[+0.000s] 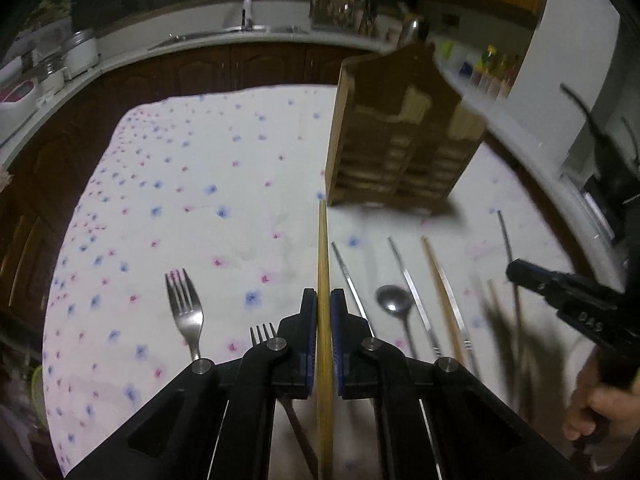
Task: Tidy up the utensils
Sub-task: 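Lift both held chopsticks and carry them over the wooden utensil holder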
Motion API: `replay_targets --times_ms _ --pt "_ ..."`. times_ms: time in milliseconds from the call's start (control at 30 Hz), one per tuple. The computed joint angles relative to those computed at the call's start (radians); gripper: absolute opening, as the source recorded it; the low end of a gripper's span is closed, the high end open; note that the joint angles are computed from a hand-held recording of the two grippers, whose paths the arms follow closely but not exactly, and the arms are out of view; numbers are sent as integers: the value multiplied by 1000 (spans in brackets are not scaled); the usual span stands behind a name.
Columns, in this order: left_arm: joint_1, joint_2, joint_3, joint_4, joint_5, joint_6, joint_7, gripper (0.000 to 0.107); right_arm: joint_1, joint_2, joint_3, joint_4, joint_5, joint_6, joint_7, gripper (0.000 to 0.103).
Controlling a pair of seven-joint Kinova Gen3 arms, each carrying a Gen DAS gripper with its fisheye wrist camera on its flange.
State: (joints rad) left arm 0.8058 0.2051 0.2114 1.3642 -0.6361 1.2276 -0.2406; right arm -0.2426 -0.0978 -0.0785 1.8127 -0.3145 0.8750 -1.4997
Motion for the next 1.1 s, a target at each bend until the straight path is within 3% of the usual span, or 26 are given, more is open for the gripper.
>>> replay_targets --times_ms 233,533,900,1100 --pt "81 -87 68 52 -119 68 163 5 -5 -77 6 12 -17 3 -2 6" --pt "127 -130 162 55 -216 146 263 5 -21 -197 29 12 -29 -5 9 6" --pt "176 -130 198 44 -329 215 323 5 -38 -234 59 17 -37 -33 22 6" --pt "203 -136 213 83 -440 233 407 5 -48 -235 78 13 -59 -51 42 6"
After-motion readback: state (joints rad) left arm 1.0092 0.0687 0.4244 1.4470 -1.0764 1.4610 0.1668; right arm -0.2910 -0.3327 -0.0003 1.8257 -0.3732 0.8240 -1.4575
